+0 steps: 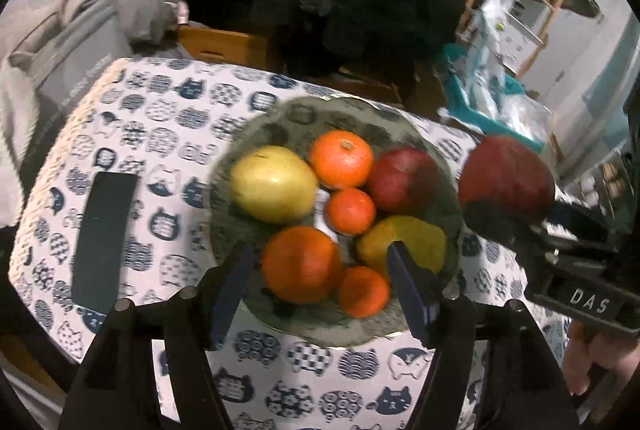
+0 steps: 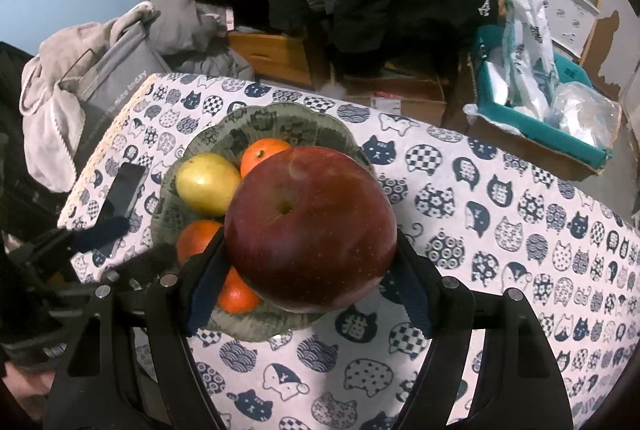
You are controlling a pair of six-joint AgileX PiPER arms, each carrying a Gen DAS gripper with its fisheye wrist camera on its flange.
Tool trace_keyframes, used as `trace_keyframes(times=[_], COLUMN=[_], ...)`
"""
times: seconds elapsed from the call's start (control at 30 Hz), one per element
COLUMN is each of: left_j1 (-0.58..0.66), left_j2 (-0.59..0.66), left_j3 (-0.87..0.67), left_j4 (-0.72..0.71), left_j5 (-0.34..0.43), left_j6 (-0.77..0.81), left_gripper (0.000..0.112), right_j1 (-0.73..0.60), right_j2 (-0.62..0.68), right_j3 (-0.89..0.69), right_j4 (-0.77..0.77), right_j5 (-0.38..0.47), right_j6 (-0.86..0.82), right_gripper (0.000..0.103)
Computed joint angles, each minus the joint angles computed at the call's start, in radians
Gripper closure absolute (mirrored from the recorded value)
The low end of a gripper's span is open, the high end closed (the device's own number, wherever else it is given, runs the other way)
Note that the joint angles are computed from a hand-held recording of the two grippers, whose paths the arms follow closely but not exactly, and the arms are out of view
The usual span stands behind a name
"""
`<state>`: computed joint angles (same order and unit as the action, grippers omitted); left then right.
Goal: Organize fruits
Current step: 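Lower the red apple into the bowl and open the right tool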
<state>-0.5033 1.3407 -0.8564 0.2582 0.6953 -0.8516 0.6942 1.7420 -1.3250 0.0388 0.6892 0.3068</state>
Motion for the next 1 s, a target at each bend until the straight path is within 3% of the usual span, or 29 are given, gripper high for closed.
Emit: trace_keyframes(times=[0.33, 0.73, 0.93, 1.0], left_j1=[0.138, 0.197, 0.21, 0.208], left_j2=[-0.06, -0.111, -0.131, -0.133], left_j3=[0.048, 0.081, 0.081, 0.076], left_j4=[0.006, -0.009, -0.023, -0.024], left_j5=[0.025, 0.045, 0.052, 0.056], left_j6=[0.002, 0.037, 0.05, 0.051], left_gripper=[0.042, 0.042, 0.042, 0.041], right_j1=[0.031, 0.079, 0.083, 0.081], right_j2=[0.119, 0.236, 0.232, 0.217], right_j3=[-0.102, -0.213, -0.215, -0.207], right_j4=[0.059, 0.061, 0.057, 0.071], right_j5=[0.015, 0.077, 0.064, 0.05], right_j6=[-0.054, -0.053, -0.066, -0.079], right_gripper=[0.027, 0.026, 0.025, 0.019])
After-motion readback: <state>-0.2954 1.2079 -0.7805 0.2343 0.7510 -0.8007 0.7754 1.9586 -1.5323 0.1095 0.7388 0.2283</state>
